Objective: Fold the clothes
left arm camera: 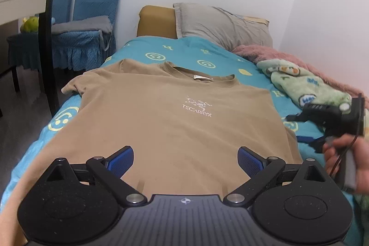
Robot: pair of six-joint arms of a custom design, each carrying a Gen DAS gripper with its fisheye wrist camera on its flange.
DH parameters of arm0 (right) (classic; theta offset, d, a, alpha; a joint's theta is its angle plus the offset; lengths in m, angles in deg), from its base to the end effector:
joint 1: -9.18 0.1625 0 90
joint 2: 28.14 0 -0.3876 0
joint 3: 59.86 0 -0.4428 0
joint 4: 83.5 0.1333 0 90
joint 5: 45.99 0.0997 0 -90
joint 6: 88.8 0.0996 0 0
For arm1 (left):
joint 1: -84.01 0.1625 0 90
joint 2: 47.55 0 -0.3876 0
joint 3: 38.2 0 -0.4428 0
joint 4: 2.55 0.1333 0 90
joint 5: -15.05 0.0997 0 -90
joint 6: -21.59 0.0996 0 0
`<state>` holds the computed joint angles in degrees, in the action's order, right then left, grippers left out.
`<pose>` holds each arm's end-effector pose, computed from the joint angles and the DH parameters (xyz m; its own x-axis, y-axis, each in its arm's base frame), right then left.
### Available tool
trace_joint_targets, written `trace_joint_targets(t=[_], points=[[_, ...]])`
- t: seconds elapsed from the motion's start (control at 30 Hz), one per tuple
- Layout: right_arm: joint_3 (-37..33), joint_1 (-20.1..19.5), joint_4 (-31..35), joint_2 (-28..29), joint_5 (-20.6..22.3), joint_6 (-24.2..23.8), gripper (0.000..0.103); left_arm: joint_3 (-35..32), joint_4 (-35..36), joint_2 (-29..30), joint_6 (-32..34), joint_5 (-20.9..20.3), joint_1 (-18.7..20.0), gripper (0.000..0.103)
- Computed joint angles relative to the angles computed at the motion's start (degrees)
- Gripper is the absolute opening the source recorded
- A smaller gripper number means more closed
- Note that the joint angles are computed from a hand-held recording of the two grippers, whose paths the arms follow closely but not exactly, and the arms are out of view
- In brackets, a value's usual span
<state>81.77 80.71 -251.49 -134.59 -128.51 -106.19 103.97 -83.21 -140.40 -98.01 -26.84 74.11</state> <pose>0.0144 -0.4185 0.2744 -0.9936 0.0117 0.1120 -0.0677 0.7328 -0.6771 -0.2961 -0.1589 0.0941 -0.8116 -0.1931 -0.5514 0.3913 0.5210 -0.7585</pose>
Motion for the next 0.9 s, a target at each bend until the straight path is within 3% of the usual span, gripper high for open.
trace_joint_targets(t=[0.03,0.07,0.13,0.23,0.33,0.4,0.57,0.7,0.73,0.77,0.8,0.83,0.87,0.9], points=[[0.0,1.17,-0.76,1.09,-1.0,-2.48,0.046,0.23,-0.33,-0.15,-0.01,0.2,0.35,0.098],[0.18,2.65,-2.07,2.08,-2.68,-4.66,0.041,0.48,-0.62,-0.3,0.04,0.31,0.64,0.098],[1.08,5.73,-6.65,3.75,-6.16,-7.8,0.01,0.88,-0.68,-0.68,-0.53,0.17,1.11,0.098],[3.91,9.88,-17.76,6.34,-7.77,-16.17,0.009,1.51,-0.09,-2.29,-2.91,0.18,1.06,0.098],[6.29,13.56,-22.71,8.27,-6.71,-24.44,0.009,1.58,2.32,-3.19,-5.8,0.55,0.25,0.098],[6.98,16.11,-23.11,10.35,-7.46,-29.3,0.009,1.47,3.52,-3.38,-6.99,0.57,-0.11,0.098],[8.77,19.99,-20.09,14.05,-11.61,-35.96,0.01,1.19,5.5,-3.45,-8.64,0.33,-0.75,0.098],[9.42,21.02,-15.4,11.11,-11.05,-36.22,0.012,1.0,6.99,-3.64,-10.37,-0.08,-1.29,0.098],[9.41,20.5,-12.34,8.54,-9.01,-35.04,0.022,1.02,6.99,-3.69,-10.59,-0.14,-1.32,0.098],[9.55,19.75,-9.92,5.98,-6.52,-33.9,0.044,1.05,6.98,-3.73,-10.81,-0.2,-1.35,0.098],[9.62,19.01,-7.56,3.53,-4.03,-32.76,0.058,1.07,6.97,-3.77,-11.03,-0.25,-1.37,0.098],[10.22,17.54,-5.51,0.4,-0.21,-31.41,0.079,1.1,6.96,-3.81,-11.25,-0.31,-1.4,0.098],[10.45,16.29,-5.2,-1.26,2.33,-29.23,0.085,1.13,6.95,-3.85,-11.47,-0.37,-1.42,0.098],[10.44,15.25,-5.57,-2.21,4.16,-26.69,0.084,1.15,6.94,-3.89,-11.69,-0.42,-1.45,0.098]])
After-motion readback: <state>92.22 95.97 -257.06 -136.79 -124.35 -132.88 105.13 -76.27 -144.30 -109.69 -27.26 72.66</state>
